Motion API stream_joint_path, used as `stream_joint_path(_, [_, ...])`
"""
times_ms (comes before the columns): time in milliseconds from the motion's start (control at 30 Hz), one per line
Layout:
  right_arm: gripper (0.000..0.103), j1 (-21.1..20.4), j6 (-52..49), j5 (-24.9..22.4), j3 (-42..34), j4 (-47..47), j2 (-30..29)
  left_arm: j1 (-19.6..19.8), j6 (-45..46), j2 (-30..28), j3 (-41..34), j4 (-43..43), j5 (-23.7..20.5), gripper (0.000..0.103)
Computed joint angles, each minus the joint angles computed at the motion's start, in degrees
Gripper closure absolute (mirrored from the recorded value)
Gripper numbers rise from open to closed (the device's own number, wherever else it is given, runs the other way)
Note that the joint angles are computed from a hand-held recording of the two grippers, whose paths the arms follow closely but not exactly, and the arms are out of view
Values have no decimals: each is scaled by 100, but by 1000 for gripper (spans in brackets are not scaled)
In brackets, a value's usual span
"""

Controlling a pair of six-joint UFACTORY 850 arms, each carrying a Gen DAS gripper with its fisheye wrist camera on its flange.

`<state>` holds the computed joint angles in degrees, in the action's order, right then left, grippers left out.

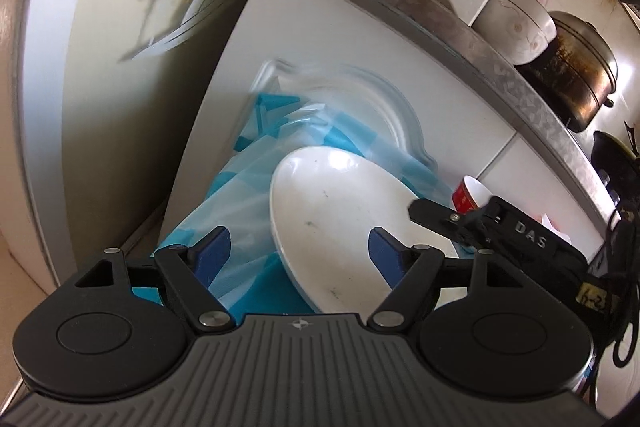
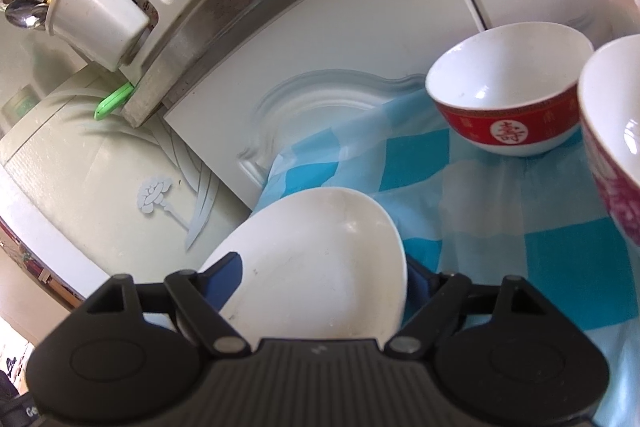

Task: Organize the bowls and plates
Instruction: 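Grasp the plain white plate rim with the left tool while the right tool grips it too, then lift the plain white plate with both tools and carry it toward the plate stack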

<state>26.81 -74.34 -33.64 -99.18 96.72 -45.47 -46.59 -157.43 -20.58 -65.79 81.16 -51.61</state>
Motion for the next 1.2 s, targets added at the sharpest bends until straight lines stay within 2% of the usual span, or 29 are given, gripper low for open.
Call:
stream_joint_path(133, [13,15,-95,-43,-111,38,-86,47,-241,43,97,370,339,13])
stream_joint_path(500, [14,-22,-174,-226,133,51,66,96,-483,41,128,668,588,9])
stream_joint_path(667, [14,-47,-249,-312,478,242,268,106,-827,96,230,828,604,8])
stream_joint_path(733, [14,-62,-248,-337,651,350,381,85,-708,62,188,785,565,4])
stream_joint_path(833, [14,-74,-444,-324,957,548,597,25,-647,30,142,752,488,4])
stream_joint_path(1000, [14,-132,-722,-371,1490,979,961,-135,-829,95,240,1112,312,4])
stream_joint_path(1200, [14,-220,-1069,-367,2239,1479,1440,-363,-830,170,293,1262,432,4])
